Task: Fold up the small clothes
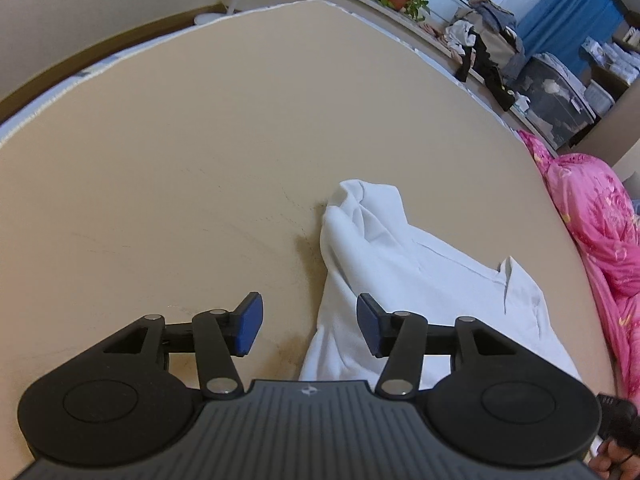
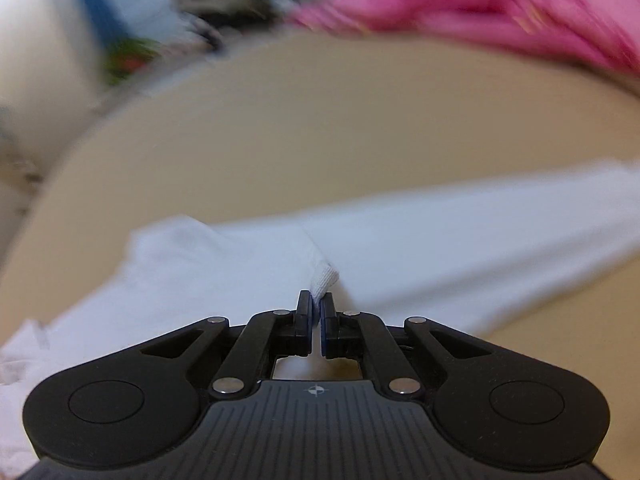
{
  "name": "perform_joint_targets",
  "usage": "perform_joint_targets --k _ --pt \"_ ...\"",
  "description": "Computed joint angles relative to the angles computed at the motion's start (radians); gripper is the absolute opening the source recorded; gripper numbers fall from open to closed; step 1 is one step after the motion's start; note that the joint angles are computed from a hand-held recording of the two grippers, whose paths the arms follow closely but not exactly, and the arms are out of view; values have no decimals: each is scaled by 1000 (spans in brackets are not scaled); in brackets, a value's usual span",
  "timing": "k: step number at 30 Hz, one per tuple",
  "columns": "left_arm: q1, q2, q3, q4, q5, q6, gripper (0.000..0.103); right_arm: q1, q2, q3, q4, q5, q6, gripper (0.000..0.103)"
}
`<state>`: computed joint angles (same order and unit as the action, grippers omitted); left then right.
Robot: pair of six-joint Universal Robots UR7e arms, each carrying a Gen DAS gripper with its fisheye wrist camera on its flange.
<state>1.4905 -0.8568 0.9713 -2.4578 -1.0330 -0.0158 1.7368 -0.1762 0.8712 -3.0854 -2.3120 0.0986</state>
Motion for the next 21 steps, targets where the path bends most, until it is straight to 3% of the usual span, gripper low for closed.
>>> perform_joint_targets --k 2,6,12,15,17,19,21 --pt "12 27 -42 -2 -33 -13 57 3 0 -2 -14 -5 31 8" --pt "23 79 -121 -11 -92 6 57 26 56 -79 -119 -11 -113 9" --pt "26 175 -262 38 -104 49 54 24 45 -44 -190 -5 -127 9" --pt "33 217 -330 77 -118 57 33 26 48 -37 -213 19 -144 9" --pt "38 237 -363 87 -139 85 3 27 42 -27 -218 48 -159 10" --pt "32 246 -373 39 -121 152 3 23 12 28 -219 102 -159 14" --pt "23 238 -353 -87 -92 214 3 14 -7 54 -176 171 -141 16"
